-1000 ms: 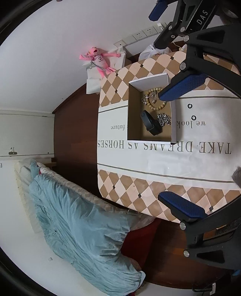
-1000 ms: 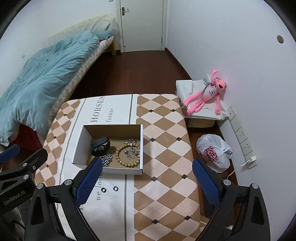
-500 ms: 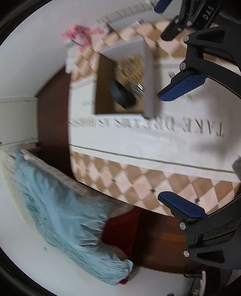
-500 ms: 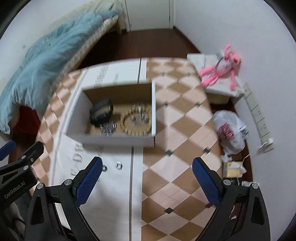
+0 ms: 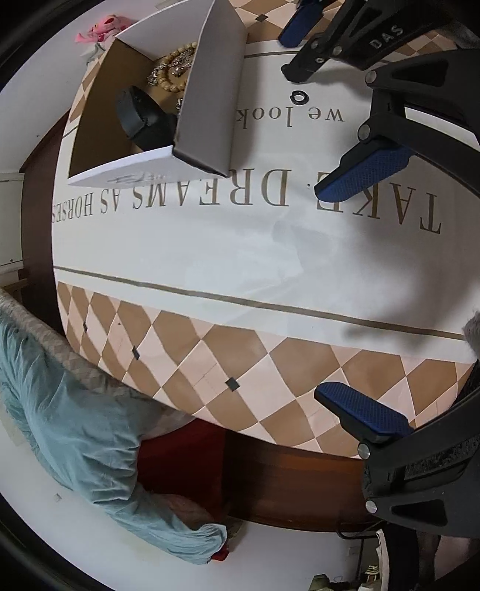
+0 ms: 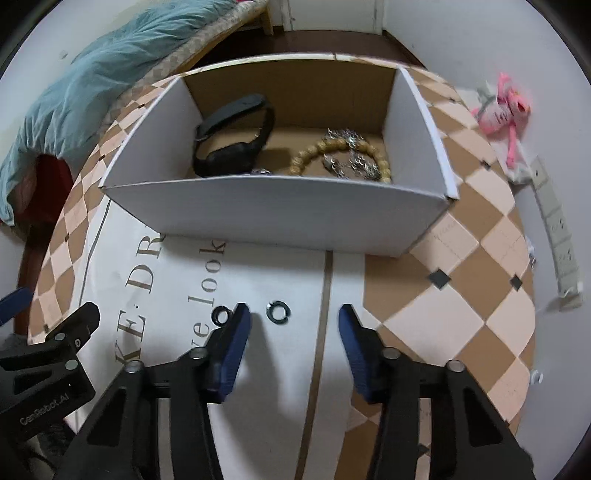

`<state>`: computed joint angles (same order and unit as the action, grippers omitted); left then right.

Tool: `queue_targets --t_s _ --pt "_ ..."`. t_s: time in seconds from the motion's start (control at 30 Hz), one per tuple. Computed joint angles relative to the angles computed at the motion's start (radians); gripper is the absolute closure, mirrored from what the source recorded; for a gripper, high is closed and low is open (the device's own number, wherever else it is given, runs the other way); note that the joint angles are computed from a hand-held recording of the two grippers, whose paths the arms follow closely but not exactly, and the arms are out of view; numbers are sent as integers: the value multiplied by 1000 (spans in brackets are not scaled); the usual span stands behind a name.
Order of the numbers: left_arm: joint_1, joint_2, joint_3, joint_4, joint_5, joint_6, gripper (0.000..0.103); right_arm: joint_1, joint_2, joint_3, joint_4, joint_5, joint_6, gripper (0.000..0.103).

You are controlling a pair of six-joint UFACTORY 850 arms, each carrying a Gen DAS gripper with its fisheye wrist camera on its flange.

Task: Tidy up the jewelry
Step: 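Grasp a small black ring with right tool while left tool grasps the other black ring, then carry both black rings over the box and open both tools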

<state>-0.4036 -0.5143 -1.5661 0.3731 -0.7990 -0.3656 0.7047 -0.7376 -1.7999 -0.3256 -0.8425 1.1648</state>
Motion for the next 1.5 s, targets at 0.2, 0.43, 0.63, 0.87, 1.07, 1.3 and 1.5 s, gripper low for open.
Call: queue_targets --t_s 0.2,0.43,0.63,0.87,1.07,1.3,1.5 --pt "-15 -3 -4 -40 6 54 3 3 39 55 -30 24 29 90" --pt "-49 -31 -28 -190 8 177 3 -5 207 265 -81 75 200 90" --pt "-82 -45 -37 -237 46 224 6 -10 281 373 -97 73 297 90" --pt "-104 -41 -23 -298 97 304 85 -11 295 405 -102 71 316 90" --pt "-104 -23 -3 -331 121 344 93 -12 300 398 -124 68 327 90" --pt "-71 19 -9 -453 120 451 93 -5 327 374 -169 83 355 90" --pt "-18 -1 -150 -625 48 550 93 -31 323 290 -202 127 322 90"
